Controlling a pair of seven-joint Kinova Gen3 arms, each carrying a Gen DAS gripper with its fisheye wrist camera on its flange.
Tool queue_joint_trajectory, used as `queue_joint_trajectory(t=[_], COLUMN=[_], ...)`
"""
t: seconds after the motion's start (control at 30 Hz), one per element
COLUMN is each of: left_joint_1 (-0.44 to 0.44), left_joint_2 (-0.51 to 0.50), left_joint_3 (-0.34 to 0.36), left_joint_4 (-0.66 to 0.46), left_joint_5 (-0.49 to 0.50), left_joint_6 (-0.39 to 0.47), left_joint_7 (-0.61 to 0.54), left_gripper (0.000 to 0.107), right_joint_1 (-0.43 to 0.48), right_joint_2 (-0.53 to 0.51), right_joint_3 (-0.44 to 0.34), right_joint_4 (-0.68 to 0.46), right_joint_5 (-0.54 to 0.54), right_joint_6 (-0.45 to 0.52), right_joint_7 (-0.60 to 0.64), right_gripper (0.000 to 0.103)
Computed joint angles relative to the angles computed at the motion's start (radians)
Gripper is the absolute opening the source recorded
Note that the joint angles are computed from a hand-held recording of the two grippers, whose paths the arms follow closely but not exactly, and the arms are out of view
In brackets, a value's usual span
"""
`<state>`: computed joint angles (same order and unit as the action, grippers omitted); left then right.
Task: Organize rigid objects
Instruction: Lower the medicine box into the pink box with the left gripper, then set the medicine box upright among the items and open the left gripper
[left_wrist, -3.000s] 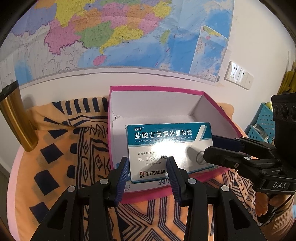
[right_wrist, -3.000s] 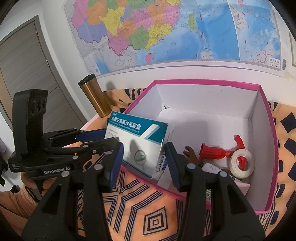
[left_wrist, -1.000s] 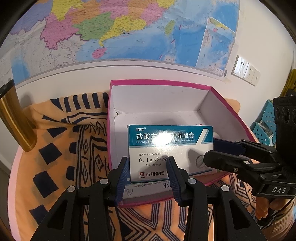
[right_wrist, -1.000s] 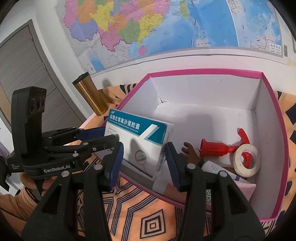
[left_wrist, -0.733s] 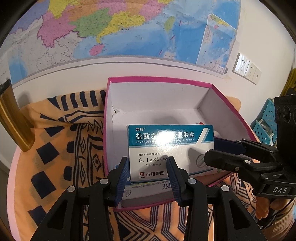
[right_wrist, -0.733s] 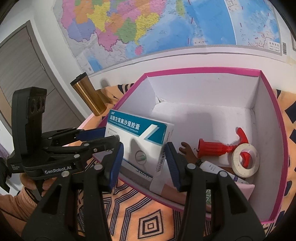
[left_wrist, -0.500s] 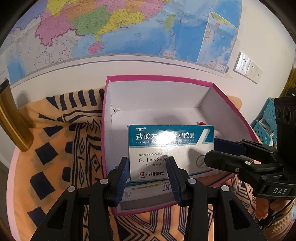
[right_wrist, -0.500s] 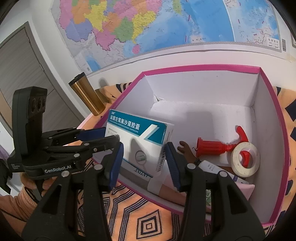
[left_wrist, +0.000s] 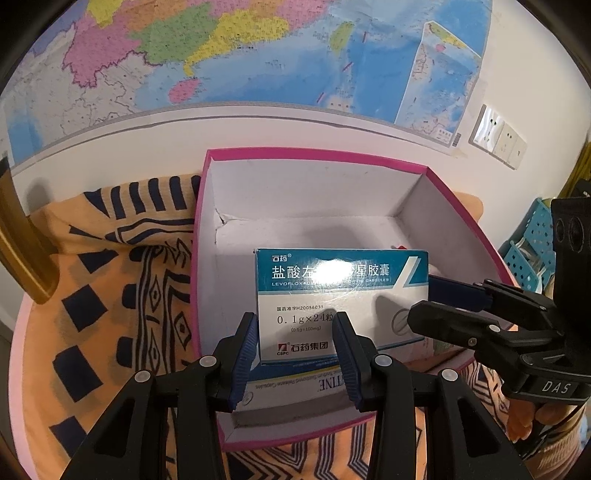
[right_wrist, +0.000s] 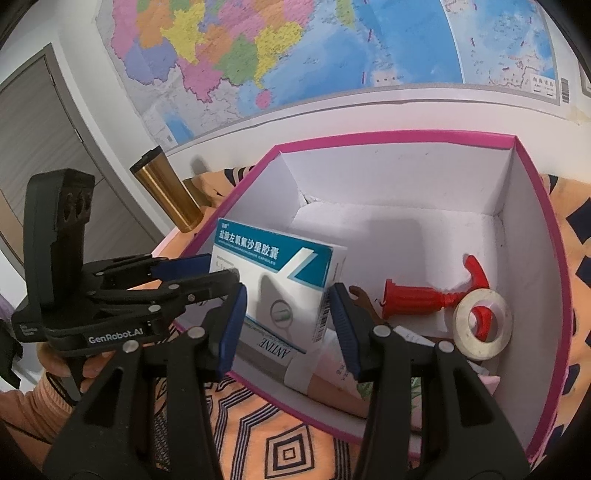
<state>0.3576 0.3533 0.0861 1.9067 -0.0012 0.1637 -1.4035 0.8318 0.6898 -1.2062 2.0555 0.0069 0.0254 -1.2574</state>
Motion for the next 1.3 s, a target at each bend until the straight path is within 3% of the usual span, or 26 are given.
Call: queue_joint_trajectory(t=[0.37, 0.93, 1.3], left_joint_1=[-0.055, -0.033, 0.019], left_joint_2=[0.029, 0.043, 0.053], left_joint_3=[0.059, 0.041, -0.013], left_joint_4=[-0.04, -0.055, -0.072], left_joint_5=[0.029, 0.034, 0.001], left_joint_6=[0.025, 0.025, 0.029], left_joint_7=[-0.035, -0.038, 0.004], left_gripper=[0.041, 0.041, 0.041], right_joint_1=[0.006, 0.005, 0.0], right_joint_2=[-0.009, -0.023, -0.021], right_joint_3=[0.008, 0.013, 0.022], right_joint_4=[-0.007, -0.015, -0.024], right_joint_5=[-0.004, -0.009, -0.013], right_joint_6=[0.003, 0.003, 0.01], right_joint_7=[-0.009, -0.015, -0.009], right_gripper=[0.049, 0.049, 0.049])
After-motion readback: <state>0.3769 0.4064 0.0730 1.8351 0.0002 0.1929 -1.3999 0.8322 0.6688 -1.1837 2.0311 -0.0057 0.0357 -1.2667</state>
